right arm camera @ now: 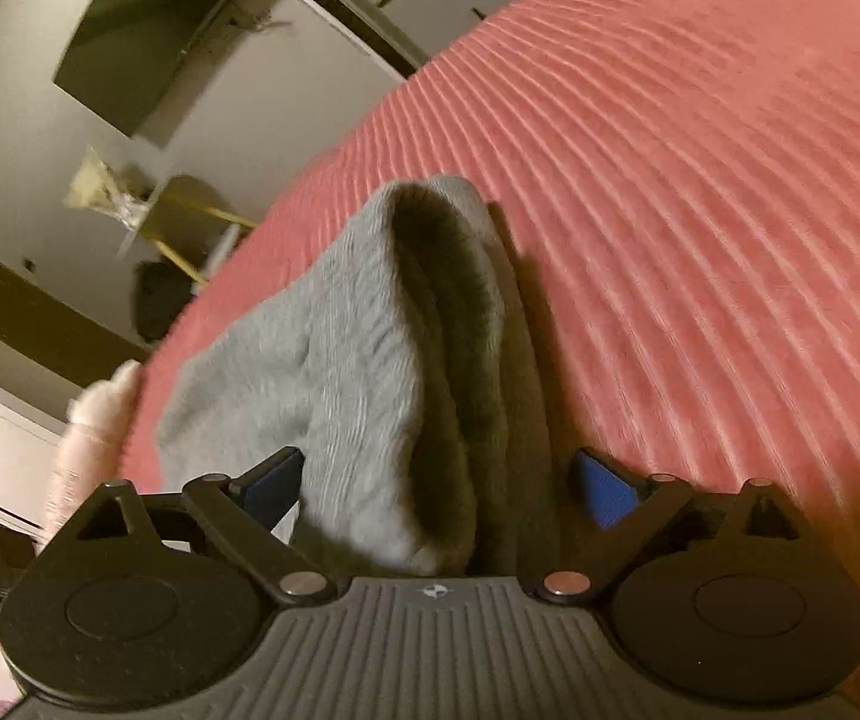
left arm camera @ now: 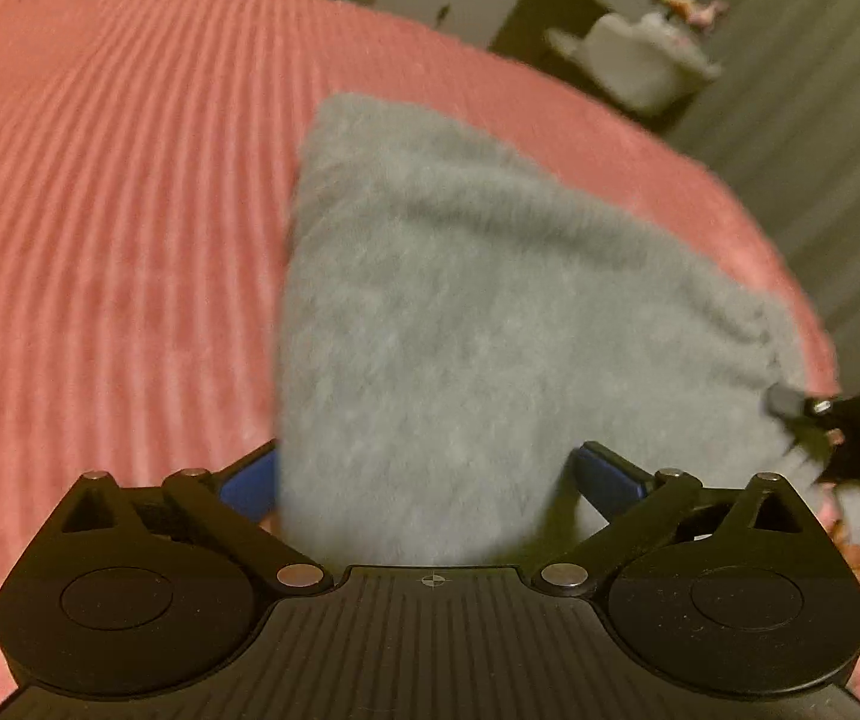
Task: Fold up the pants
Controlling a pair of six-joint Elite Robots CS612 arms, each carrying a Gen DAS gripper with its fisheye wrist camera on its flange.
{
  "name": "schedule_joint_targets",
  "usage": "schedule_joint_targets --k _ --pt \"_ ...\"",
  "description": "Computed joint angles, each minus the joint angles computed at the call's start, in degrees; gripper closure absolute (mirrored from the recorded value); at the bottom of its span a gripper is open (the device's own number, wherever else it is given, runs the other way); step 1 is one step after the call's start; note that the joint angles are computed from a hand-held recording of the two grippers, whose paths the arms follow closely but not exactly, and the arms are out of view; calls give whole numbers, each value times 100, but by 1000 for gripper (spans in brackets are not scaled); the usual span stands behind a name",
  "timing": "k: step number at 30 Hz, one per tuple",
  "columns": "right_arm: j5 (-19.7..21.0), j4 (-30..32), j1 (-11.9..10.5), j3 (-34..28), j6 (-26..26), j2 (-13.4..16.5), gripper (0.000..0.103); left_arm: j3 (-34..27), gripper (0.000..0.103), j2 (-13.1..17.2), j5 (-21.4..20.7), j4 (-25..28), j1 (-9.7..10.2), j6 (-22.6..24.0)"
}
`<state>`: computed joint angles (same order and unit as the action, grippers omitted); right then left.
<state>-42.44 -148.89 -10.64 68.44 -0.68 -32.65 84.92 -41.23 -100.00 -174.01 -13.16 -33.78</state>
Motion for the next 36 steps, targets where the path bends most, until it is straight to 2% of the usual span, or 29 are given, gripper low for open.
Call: schedule_joint_targets --k 4,6,7,9,10,12,13,14,16,18,19,20,21,22,23,25,27,29,31,33,34,36 --pt "480 466 -26 -337 -252 191 6 -258 0 257 -592 -422 152 -538" --pt "828 716 -53 -450 -389 256 12 -298 12 420 -979 -1089 249 -989" --pt "872 932 -62 -500 -606 265 19 -304 24 459 -1047 -1205 284 -1123" --pt "1085 1406 -122 -643 -884 330 21 -353 32 539 -1195 -1139 351 -1153" --pt "1278 1659 -157 -753 -887 399 20 -368 31 576 -1270 -1188 368 -1088" --pt "1627 2086 -191 -965 -865 537 14 -472 22 642 -1458 -1175 379 -964" --pt "1858 2263 -194 -1058 -928 614 4 -498 14 644 -1486 -1137 374 -895" --pt "1967 2272 -184 -1110 -937 663 4 -575 7 667 -1501 -1058 353 -777" --pt "1870 2127 -118 -1190 -856 715 4 -721 6 715 -1409 -846 294 -496" --pt "1801 2075 -72 -1216 -823 709 4 -801 7 745 -1355 -747 276 -499" --pt "1748 2059 -61 -1194 -838 683 4 -796 13 733 -1340 -738 269 -569" --pt "1676 2062 -56 -1170 -902 651 12 -733 30 676 -1259 -673 263 -599" --pt "1545 2139 -43 -1135 -1078 593 19 -732 35 652 -1213 -563 266 -573" --pt "1458 2347 -30 -1154 -1301 559 36 -706 43 651 -1318 -636 294 -609" --pt "1548 2739 -23 -1254 -1483 578 39 -698 46 678 -1451 -762 326 -728" --pt "1624 2993 -8 -1278 -1564 586 38 -729 46 761 -1594 -936 363 -878" --pt "1540 3130 34 -1381 -1653 625 30 -782 41 827 -1600 -973 367 -1034" --pt "1650 3270 81 -1491 -1683 681 13 -838 37 851 -1645 -957 374 -1121" --pt "1533 3134 146 -1491 -1593 664 9 -770 38 786 -1584 -867 362 -1081" --pt "1347 2810 190 -1407 -1432 611 10 -769 42 731 -1345 -721 298 -1018" --pt "1229 2498 210 -1304 -1228 566 13 -758 48 695 -1188 -637 255 -942" --pt "863 1909 251 -1080 -870 456 27 -694 54 612 -935 -514 197 -778"
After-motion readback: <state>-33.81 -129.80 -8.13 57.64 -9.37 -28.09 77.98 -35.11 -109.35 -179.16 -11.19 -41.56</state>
